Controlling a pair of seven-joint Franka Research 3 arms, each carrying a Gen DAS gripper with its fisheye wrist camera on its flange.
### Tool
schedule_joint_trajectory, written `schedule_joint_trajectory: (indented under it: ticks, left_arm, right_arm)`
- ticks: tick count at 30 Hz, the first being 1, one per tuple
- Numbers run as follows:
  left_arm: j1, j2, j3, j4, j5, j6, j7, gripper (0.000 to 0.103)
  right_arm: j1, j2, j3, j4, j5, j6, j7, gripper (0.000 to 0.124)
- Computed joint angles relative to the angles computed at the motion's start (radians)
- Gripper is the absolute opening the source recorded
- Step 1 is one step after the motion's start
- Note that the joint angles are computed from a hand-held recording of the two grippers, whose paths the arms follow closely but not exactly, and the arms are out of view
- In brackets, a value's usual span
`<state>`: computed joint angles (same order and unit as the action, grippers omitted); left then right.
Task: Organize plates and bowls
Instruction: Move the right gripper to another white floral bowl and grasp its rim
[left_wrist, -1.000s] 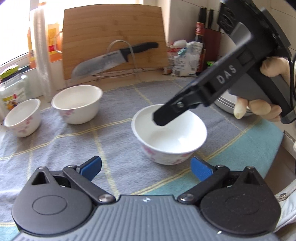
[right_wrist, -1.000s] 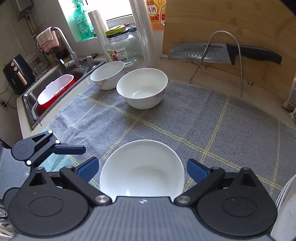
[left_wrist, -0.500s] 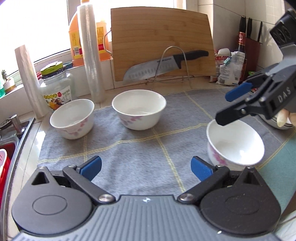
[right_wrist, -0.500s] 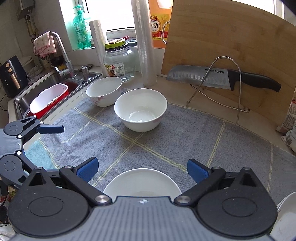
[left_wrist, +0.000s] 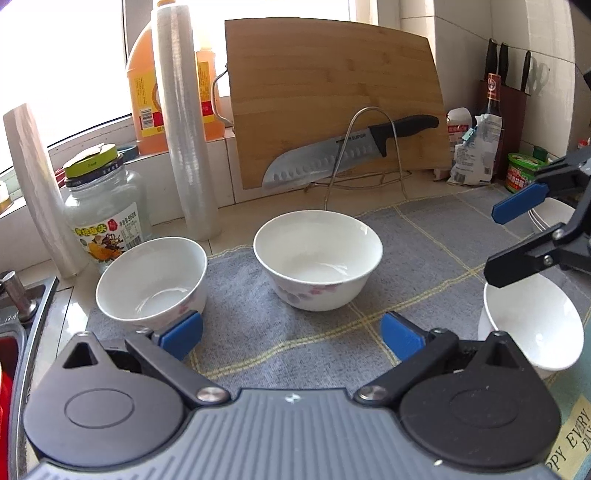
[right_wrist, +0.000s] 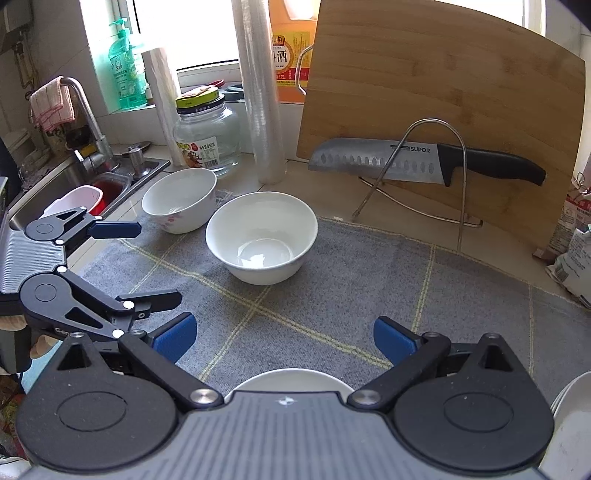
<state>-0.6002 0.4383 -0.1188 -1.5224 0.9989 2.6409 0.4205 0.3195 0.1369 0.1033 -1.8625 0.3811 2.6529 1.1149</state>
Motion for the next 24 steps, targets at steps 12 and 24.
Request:
schedule_joint_trajectory:
  ticks: [12, 24]
  left_arm:
    - [-0.039, 0.161, 0.031, 0.194, -0.083, -0.033, 0.123, 0.102]
    - [-0.067, 0.233, 0.076, 0.293, -0.113, -0.054, 0.138, 0.102]
  right_arm:
    - [-0.012, 0.13, 0.006, 0.212, 0.007, -0.151, -0.016, 0.103]
    - [-0.007, 0.376, 0.011, 0.561, -0.032, -0.311, -0.032, 0.103]
